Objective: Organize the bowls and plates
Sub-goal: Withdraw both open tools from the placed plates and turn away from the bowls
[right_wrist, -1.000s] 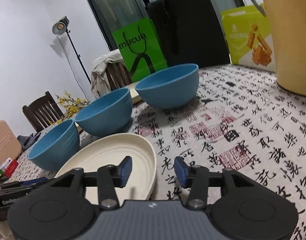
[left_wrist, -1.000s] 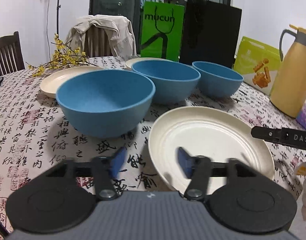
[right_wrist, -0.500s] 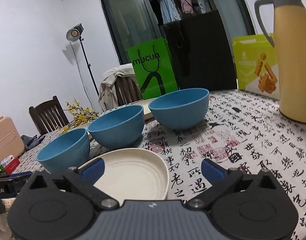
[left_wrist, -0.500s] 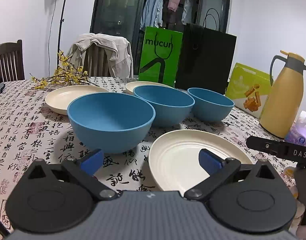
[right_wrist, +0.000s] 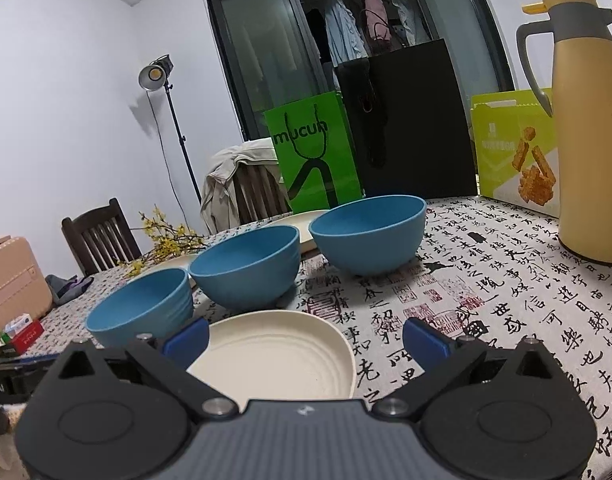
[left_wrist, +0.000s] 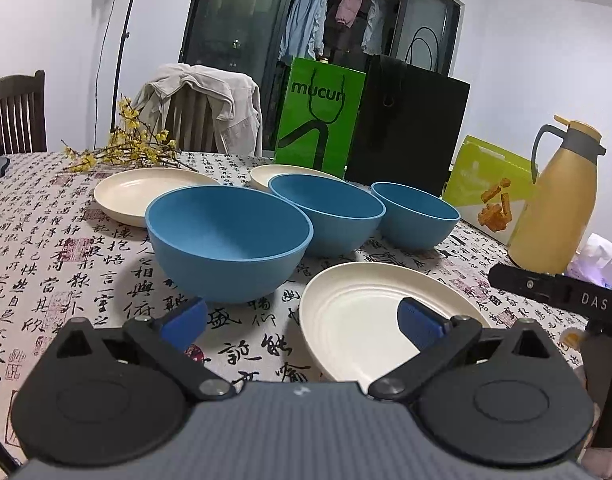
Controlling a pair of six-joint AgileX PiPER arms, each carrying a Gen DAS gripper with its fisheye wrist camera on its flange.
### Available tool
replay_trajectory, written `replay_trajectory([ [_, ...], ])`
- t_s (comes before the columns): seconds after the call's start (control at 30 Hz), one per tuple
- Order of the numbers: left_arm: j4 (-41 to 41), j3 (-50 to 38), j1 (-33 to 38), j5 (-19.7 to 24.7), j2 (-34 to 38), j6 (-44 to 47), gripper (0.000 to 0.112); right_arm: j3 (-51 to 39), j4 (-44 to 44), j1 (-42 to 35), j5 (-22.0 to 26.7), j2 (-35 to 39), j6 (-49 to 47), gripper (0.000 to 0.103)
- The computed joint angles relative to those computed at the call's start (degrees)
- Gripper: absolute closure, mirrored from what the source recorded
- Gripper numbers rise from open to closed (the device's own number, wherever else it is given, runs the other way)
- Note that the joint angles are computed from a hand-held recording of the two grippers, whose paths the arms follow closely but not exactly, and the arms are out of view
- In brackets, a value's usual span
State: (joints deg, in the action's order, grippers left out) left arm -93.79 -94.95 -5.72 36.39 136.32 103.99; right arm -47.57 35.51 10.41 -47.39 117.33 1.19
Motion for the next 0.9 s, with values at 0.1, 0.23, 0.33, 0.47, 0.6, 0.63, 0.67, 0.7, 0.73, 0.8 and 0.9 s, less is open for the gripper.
replay_trajectory([
  [0.1,2.16,-0.10,0.36,0.29,-0.46,-3.27,0.009,-0.83,2.37,0.45,0.57,-0.41,-1.60,0.000],
  [0.23,6.90,-1.92,1.41,2.91,-0.17,-9.48,0.009,-2.07,4.49,0.55,1.52,-1.11,-2.92,0.000],
  [0.33,7.03,-2.06,1.80,3.49,-0.24,-9.28,0.009,-2.64,3.08,-0.31,2.41,-1.40,-0.21,0.000],
  [0.47,8.31,-4.33,2.07,3.54,0.95,-11.69,0.009,-5.14,4.26,-1.21,5.66,-1.44,-0.78,0.000],
  [0.6,11.65,-10.13,2.25,2.79,3.72,-18.60,0.009,-8.53,10.19,-0.73,7.49,-0.58,-7.49,0.000],
  [0.63,12.99,-11.83,2.27,2.74,4.46,-20.80,0.009,-9.03,10.80,-0.65,7.60,-0.42,-8.27,0.000],
  [0.67,14.48,-13.34,2.25,2.74,5.13,-22.98,0.009,-9.56,11.47,-0.60,7.74,-0.29,-9.02,0.000],
  [0.7,15.81,-14.81,2.31,3.03,5.82,-24.99,0.009,-10.26,12.49,-0.60,8.07,-0.14,-10.19,0.000],
  [0.73,16.98,-16.16,2.35,3.30,6.49,-26.83,0.009,-10.92,13.51,-0.61,8.39,-0.02,-11.58,0.000],
  [0.8,19.07,-18.61,2.29,3.29,7.66,-30.12,0.009,-11.82,14.92,-0.64,8.66,0.17,-13.41,0.000],
  [0.9,19.15,-20.46,2.33,3.55,8.61,-31.41,0.009,-12.22,14.99,-0.86,8.85,0.31,-14.06,0.000],
])
